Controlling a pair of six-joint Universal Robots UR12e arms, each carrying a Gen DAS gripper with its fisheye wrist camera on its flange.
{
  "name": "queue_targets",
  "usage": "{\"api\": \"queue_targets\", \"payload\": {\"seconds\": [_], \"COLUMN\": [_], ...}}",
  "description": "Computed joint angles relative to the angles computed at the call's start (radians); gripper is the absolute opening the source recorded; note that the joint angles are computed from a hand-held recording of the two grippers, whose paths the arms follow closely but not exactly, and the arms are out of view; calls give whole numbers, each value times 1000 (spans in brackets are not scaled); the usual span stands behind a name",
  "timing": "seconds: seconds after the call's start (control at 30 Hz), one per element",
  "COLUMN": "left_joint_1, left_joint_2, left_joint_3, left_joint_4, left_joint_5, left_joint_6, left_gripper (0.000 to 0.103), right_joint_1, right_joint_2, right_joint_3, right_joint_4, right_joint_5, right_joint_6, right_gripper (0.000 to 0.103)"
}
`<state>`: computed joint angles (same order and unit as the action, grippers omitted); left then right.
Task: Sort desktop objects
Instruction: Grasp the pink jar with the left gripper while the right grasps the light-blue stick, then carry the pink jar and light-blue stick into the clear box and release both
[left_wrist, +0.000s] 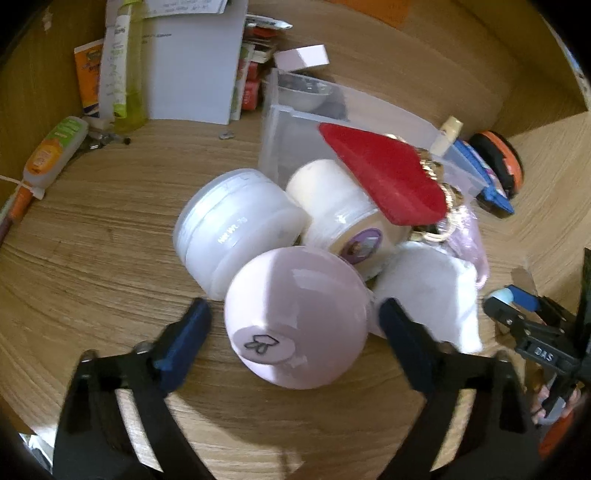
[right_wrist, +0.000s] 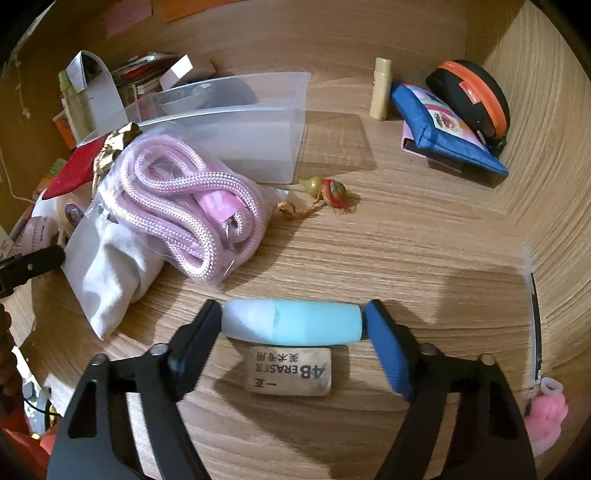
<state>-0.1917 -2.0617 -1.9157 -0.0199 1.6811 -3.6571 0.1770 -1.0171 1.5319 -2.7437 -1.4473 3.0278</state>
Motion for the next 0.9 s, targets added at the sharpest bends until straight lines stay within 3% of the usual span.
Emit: {"api": "queue_targets", "payload": {"seconds": [0.13, 0.53, 0.67, 0.9], "left_joint_1": [-2, -4, -6, 24], "left_joint_2": [2, 29, 41, 67], "left_joint_3": [-3, -30, -34, -15], "left_joint_4": [11, 53, 96, 120], "left_joint_5": [-12, 0, 25, -36], "left_joint_6": [15, 25, 44, 66], "left_gripper": [65, 65, 65, 65], "right_joint_1": [-4, -4, -7, -6], "right_joint_2": [-1, -17, -23, -19], "right_joint_3": [3, 13, 10, -19], "right_joint_4": [-11, -90, -144, -229], "right_joint_5": [20, 38, 82, 115], "right_joint_6": [20, 25, 30, 38], "right_gripper": [72, 72, 72, 72]}}
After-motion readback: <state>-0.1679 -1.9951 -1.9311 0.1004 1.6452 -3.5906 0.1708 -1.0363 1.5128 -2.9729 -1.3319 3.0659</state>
